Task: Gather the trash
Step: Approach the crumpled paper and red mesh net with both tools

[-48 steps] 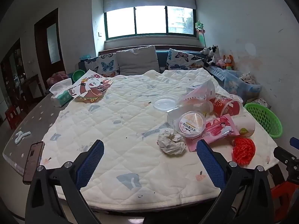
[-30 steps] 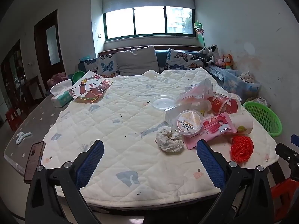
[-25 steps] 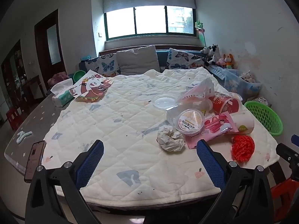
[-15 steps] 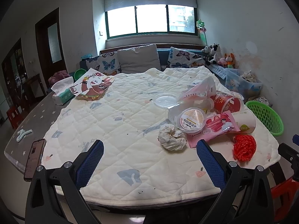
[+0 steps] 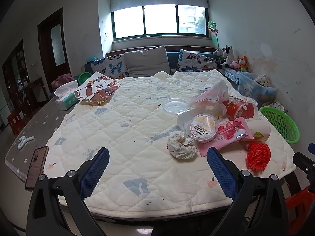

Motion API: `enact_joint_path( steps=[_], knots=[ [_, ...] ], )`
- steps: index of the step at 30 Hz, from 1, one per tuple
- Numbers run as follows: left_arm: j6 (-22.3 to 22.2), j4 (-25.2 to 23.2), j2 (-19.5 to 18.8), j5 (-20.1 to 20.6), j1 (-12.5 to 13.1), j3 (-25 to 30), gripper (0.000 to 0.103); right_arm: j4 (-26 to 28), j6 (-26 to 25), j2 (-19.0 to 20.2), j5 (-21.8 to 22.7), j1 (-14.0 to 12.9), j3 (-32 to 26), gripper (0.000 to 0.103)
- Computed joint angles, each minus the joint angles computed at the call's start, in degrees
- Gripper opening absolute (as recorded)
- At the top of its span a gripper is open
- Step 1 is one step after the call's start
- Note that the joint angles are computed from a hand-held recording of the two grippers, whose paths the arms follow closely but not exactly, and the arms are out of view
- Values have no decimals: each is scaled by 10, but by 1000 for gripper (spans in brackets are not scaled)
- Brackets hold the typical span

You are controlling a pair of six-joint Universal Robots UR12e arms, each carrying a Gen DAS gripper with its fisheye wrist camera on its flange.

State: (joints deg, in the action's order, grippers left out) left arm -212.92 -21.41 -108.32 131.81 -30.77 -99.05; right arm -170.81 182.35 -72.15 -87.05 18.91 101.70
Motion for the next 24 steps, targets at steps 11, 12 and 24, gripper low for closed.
enact_joint_path(
  steps=[11, 12, 24],
  knots=[
    [-3, -4, -3, 0, 2, 3, 96, 1, 1, 1, 4, -1, -1, 99],
    [-2, -4, -3, 1, 2, 3, 96, 2, 0, 2, 3, -1, -1, 99],
    [-5, -7, -5, -3, 7, 7, 96, 6, 0, 6, 7, -3, -6, 99]
  ],
)
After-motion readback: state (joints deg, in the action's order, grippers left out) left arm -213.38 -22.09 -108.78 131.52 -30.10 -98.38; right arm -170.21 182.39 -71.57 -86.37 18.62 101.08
